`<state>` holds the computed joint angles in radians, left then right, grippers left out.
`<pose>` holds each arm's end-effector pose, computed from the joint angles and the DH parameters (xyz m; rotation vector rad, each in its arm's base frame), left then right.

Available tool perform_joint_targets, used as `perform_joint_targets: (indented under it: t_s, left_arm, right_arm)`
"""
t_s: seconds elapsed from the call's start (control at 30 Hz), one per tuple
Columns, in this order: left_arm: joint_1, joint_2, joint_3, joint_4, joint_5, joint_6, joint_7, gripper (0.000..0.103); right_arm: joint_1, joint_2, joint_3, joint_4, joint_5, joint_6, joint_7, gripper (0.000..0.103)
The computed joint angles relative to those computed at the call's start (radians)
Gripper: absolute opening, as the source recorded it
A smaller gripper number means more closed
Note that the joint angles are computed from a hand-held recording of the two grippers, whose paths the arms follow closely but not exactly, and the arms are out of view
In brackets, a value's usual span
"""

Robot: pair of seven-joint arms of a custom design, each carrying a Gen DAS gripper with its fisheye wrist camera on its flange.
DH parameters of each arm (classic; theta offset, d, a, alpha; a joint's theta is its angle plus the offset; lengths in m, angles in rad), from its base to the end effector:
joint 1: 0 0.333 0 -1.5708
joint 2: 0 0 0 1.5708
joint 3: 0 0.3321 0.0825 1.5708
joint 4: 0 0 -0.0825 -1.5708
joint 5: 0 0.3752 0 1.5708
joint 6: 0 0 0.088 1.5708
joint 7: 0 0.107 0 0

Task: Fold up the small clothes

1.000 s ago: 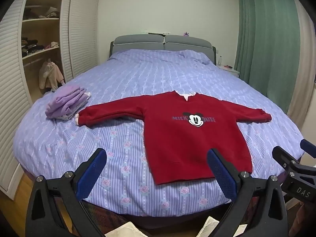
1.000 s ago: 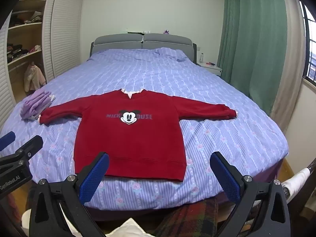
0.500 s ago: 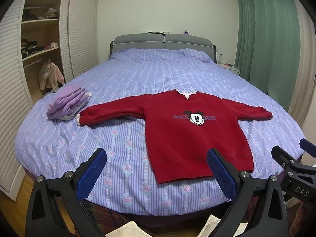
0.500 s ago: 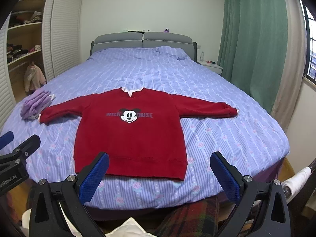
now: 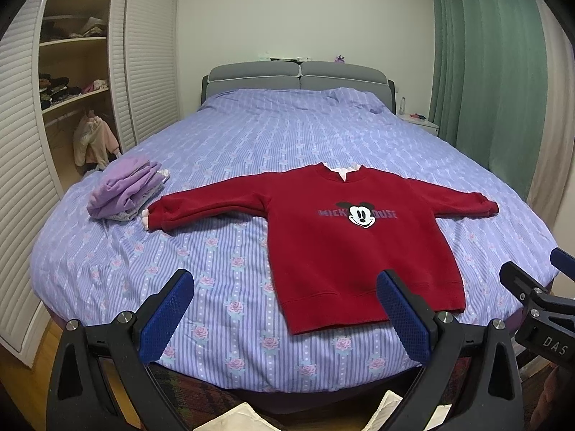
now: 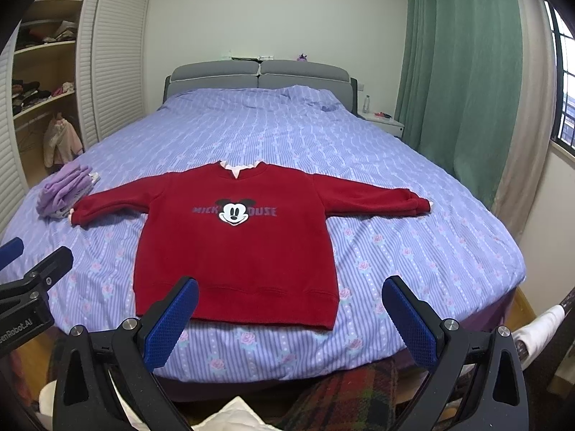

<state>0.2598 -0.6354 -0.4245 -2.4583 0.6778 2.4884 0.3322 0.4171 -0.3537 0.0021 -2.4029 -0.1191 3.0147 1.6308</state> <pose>0.3924 -0.1005 0.5790 -1.9930 1.0018 -0.5406 0.4268 0.1999 0.5846 -1.9287 1.1839 -0.6899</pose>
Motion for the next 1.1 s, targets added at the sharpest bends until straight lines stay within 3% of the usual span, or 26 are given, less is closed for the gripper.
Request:
perform_joint_targets:
  t_s: [1.1]
  left_arm:
    - [0.005,-0.003,-0.003,-0.006,0.002,0.016,0.001,0.103]
  right_arm:
    - [-0.008,-0.005,0.007,-0.003,-0.012,0.001,0.016,0.103]
